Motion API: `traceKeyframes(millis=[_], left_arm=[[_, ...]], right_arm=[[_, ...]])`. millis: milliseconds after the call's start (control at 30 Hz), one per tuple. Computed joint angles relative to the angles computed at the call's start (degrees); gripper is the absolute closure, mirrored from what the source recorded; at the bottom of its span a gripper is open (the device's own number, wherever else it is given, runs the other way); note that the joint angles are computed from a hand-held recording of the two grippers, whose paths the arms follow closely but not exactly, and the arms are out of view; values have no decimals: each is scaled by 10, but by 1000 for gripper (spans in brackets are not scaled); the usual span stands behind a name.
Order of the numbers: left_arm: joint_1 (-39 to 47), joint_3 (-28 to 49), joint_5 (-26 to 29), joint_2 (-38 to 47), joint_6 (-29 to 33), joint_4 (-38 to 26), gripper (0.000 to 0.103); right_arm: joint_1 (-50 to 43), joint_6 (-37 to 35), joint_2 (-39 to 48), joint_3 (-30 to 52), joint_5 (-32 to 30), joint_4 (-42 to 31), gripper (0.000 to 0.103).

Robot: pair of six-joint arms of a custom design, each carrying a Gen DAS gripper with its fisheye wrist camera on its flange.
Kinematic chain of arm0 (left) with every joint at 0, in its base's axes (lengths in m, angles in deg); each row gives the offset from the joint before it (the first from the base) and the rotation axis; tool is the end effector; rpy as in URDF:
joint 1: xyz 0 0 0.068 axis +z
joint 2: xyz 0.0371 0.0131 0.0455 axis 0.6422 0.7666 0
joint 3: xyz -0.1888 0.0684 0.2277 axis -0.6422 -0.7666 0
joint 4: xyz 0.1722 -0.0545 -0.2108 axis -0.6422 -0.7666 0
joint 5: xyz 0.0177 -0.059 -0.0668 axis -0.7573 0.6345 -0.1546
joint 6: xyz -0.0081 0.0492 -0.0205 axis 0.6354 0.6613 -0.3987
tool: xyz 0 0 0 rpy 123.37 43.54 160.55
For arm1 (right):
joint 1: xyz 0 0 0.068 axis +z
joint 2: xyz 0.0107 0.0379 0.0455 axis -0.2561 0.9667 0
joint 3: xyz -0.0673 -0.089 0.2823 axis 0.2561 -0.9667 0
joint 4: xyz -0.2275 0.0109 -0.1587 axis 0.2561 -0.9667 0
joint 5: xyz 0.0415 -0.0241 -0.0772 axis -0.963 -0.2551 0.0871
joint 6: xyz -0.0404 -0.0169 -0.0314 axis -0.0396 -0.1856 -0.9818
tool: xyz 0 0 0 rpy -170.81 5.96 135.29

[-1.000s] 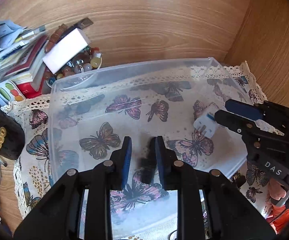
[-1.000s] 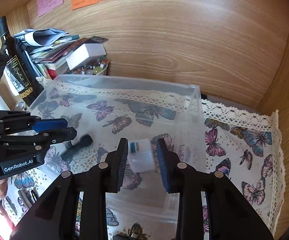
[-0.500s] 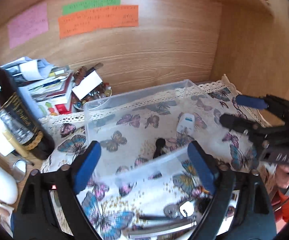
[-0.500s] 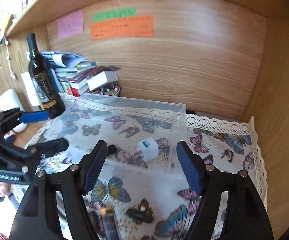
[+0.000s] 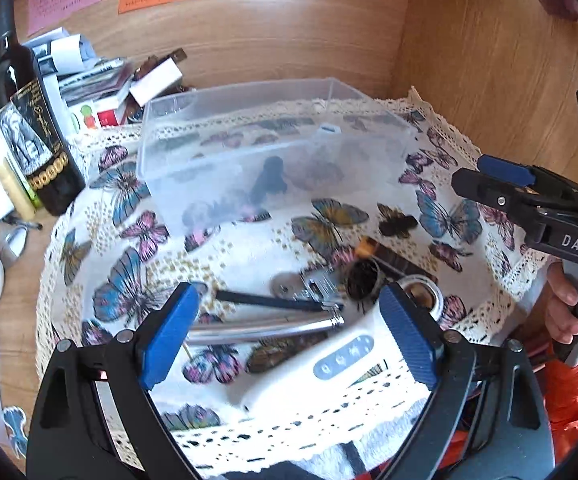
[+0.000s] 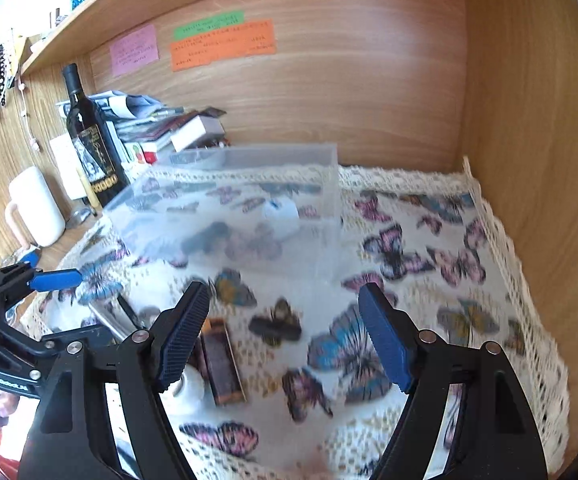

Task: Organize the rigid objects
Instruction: 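Grasp the dark boxed bottle with the right tool while the left tool grasps the white facial device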

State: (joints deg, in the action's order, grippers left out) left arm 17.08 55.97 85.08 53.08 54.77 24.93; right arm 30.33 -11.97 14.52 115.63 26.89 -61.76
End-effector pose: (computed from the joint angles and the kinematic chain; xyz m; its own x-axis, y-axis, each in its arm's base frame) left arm 0.3000 -0.1391 0.1127 -0.5622 0.5166 -0.6458 0.7264 0.6818 -0.0870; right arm 0.1992 0.1703 0.1417 -0.6341 0.2143 -0.7430 0.2159 0.9717 0.0960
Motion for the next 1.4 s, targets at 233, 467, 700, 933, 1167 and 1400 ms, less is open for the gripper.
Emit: traceKeyframes(millis=[233,467,700,933,1167,1400], left_arm=[[-33,-44,4,3,-1,34,11],[-71,-23,23,41,5,4,28],[-80,-4,33,70,12,12,52],[-55,-19,46,60,20,19,67],[-24,-26,43,56,24,21,66],[-48,-23,15,69,25,46,66]], right_arm=[[20,47,10,-19,-2,-8,28],[22,66,5,-36,-11,-5,28],[20,62,22,-34,-28,6,28],[9,21,63,-20,-71,52,28],[-9,-11,134,27,-133,63,52],[-12,-41,165,58,-131,54,64]])
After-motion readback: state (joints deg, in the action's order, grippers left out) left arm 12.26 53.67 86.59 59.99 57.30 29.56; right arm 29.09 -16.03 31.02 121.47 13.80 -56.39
